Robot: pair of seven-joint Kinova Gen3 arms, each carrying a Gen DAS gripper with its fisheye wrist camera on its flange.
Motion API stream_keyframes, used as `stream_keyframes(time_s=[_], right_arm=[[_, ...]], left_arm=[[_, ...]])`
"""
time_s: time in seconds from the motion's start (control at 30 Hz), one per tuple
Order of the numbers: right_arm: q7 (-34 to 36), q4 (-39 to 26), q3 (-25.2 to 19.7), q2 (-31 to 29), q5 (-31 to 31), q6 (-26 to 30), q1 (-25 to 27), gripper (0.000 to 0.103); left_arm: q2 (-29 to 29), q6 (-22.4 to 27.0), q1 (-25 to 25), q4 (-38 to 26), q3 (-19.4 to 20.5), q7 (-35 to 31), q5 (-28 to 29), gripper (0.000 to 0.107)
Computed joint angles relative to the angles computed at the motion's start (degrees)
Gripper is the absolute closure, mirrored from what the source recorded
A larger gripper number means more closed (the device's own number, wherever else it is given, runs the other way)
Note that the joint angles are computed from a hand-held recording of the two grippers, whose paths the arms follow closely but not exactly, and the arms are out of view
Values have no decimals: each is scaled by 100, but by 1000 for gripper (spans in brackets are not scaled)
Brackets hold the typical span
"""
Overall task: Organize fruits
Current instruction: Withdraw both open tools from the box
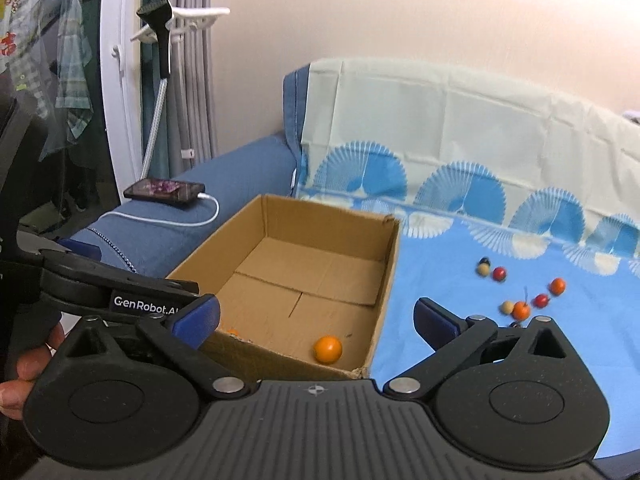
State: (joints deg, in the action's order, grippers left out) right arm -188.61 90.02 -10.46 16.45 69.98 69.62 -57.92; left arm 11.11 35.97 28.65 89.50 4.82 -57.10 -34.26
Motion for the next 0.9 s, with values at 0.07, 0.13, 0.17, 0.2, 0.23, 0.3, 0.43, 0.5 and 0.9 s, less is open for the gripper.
stream_keyframes(time_s=[0.07, 0.13, 0.17, 0.2, 0.23, 0.3, 0.43, 0.5, 0.9], right_arm=[[-75, 56, -13, -33, 14, 36, -31, 1], [-136, 88, -32, -52, 18, 64, -39, 1], [-178, 100, -39, -59, 25, 73, -41, 1], [-242, 136, -45, -78, 38, 66, -38, 1], [-300, 151, -52, -79, 47, 62, -33, 1], [-349, 146, -62, -70, 38, 25, -1, 1], [-323, 88, -58, -19, 19, -85, 43, 1], [-273, 71, -44, -3, 9, -115, 40, 1], [-136, 50, 48, 20, -193, -396, 193, 1]], left_arm=[[-35, 8, 65, 31, -6, 93, -104, 5], [-49, 34, 87, 35, 15, 145, -130, 5], [-54, 44, 91, 37, 28, 157, -132, 5], [-59, 49, 91, 46, 42, 152, -130, 5], [-62, 52, 96, 55, 53, 149, -143, 5], [-65, 71, 123, 79, 54, 170, -221, 5], [-63, 95, 88, 97, 53, 194, -259, 5], [-27, 127, 34, 45, 60, 148, -169, 5], [231, 294, 3, -243, 9, -190, 159, 5]])
